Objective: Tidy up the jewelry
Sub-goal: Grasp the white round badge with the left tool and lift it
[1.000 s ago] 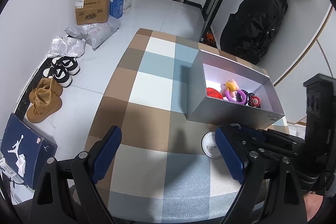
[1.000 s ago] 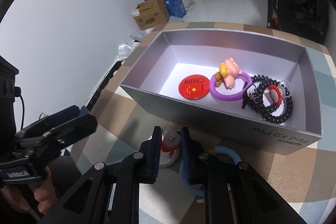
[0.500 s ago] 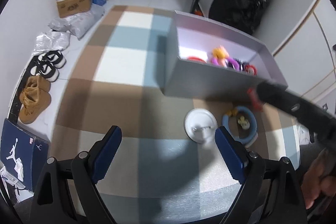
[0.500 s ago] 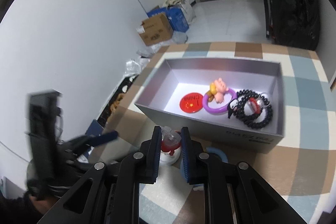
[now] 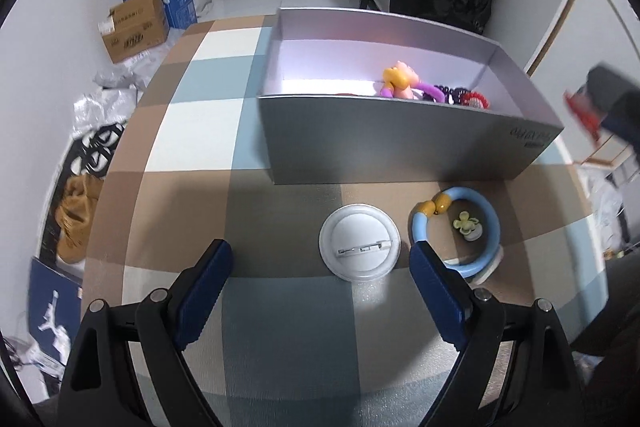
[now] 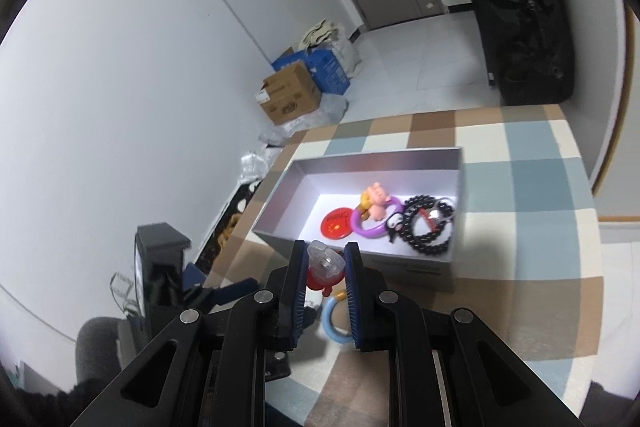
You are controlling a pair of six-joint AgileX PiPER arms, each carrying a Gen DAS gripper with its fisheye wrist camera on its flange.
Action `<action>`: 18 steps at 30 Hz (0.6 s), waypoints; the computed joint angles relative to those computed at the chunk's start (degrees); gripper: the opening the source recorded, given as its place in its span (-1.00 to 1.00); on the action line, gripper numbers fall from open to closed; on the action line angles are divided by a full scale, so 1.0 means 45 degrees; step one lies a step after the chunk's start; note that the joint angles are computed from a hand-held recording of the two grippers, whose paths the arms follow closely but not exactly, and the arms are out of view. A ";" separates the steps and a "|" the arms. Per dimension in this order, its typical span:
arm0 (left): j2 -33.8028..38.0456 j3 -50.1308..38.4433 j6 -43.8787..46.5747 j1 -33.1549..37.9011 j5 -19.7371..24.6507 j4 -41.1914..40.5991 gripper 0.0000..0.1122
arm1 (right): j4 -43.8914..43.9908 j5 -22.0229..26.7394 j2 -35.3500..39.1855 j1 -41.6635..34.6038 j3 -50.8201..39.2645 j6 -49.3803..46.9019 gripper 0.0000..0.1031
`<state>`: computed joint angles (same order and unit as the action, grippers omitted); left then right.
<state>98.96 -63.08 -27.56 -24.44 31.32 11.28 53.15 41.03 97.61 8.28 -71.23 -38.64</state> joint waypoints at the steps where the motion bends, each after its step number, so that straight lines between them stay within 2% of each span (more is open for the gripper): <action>1: 0.0043 -0.0055 -0.0419 -0.0168 0.0153 0.0519 0.51 | 0.0090 0.0034 -0.0099 -0.0108 0.0055 -0.0070 -0.67; 3: 0.0038 -0.0076 -0.0671 -0.0315 0.0203 0.0867 0.41 | 0.0227 0.0085 -0.0237 -0.0254 0.0113 -0.0201 -0.67; 7: 0.0039 -0.0148 -0.0830 -0.0433 0.0230 0.0981 0.32 | 0.0412 0.0167 -0.0435 -0.0516 0.0284 -0.0420 -0.67; 13: 0.0114 -0.0286 -0.0729 -0.0699 0.0139 0.1154 -0.06 | 0.0598 0.0180 -0.0534 -0.0778 0.0464 -0.0599 -0.67; 15: 0.0130 -0.0360 -0.0202 -0.0661 0.0080 0.0617 -0.27 | 0.0656 0.0210 -0.0578 -0.0821 0.0505 -0.0646 -0.67; 18: 0.0152 -0.0438 -0.0311 -0.0848 0.0173 0.0831 -0.33 | 0.0719 0.0213 -0.0563 -0.0867 0.0496 -0.0719 -0.67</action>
